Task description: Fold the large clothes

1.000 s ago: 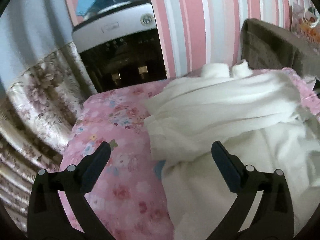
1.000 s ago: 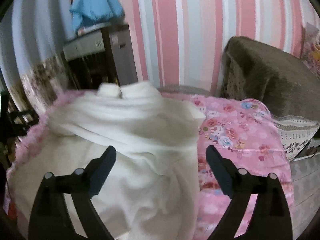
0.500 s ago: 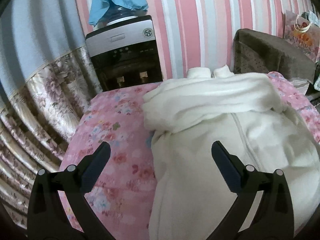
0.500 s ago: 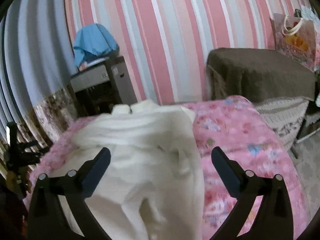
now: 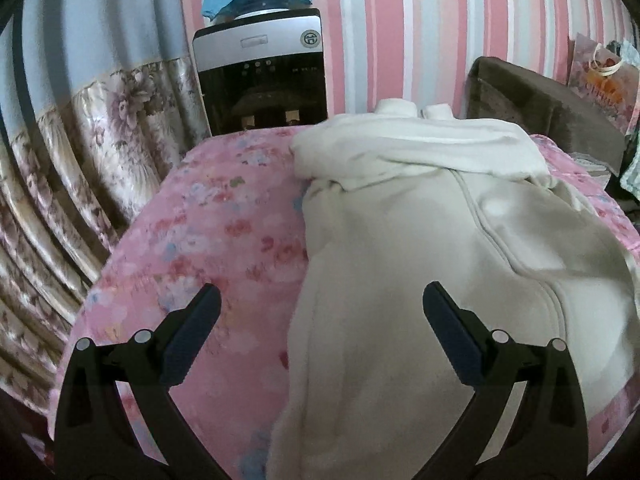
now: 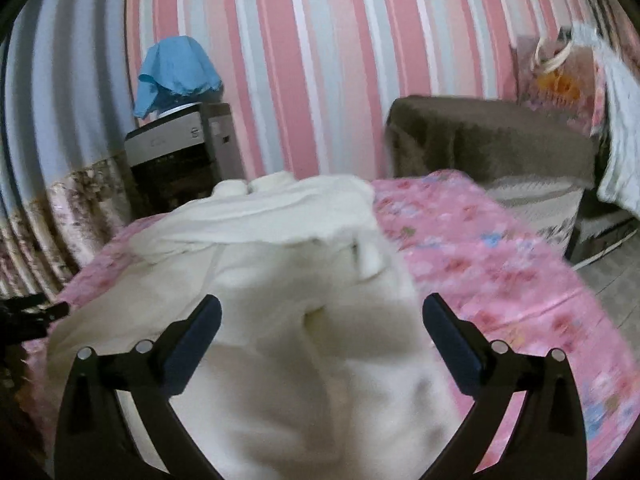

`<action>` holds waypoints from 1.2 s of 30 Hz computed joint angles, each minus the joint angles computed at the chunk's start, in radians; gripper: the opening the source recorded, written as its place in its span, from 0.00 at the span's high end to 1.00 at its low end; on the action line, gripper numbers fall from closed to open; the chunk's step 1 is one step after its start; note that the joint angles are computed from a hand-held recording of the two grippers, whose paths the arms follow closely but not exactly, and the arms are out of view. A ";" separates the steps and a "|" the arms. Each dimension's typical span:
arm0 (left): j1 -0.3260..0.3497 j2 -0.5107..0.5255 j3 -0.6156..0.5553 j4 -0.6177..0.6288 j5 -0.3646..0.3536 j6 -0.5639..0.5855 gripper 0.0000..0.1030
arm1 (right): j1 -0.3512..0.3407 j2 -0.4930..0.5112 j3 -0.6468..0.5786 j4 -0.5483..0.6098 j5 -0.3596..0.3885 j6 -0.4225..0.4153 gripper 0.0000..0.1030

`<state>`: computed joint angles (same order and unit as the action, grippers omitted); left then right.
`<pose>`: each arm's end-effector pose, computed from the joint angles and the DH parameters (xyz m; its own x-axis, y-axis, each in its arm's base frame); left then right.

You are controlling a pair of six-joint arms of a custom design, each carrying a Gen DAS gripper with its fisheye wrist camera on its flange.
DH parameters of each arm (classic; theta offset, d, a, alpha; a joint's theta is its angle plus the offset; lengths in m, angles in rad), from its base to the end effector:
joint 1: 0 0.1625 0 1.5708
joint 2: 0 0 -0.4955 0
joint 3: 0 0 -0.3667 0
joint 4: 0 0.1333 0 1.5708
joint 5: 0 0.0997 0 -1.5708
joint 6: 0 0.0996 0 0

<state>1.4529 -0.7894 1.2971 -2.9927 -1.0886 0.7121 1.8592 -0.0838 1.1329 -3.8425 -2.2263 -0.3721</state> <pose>0.0841 -0.8157 0.3611 -0.6518 0.1989 -0.7318 0.6575 0.6291 -0.4146 0.2928 -0.7317 -0.0472 -0.8245 0.1828 0.5355 -0.4260 0.4225 -0.8000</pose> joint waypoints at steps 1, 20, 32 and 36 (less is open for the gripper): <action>0.003 -0.005 0.013 -0.004 -0.009 -0.003 0.03 | -0.004 -0.004 0.024 0.006 0.012 0.019 0.02; 0.070 -0.080 0.210 -0.049 -0.100 -0.103 0.24 | -0.036 -0.007 0.271 -0.239 -0.177 -0.013 0.03; 0.058 -0.108 0.155 0.133 -0.097 -0.105 0.80 | -0.043 -0.085 0.326 0.015 -0.081 0.088 0.84; 0.047 -0.123 0.108 0.177 -0.164 -0.103 0.81 | -0.020 -0.134 0.339 0.018 -0.003 0.080 0.84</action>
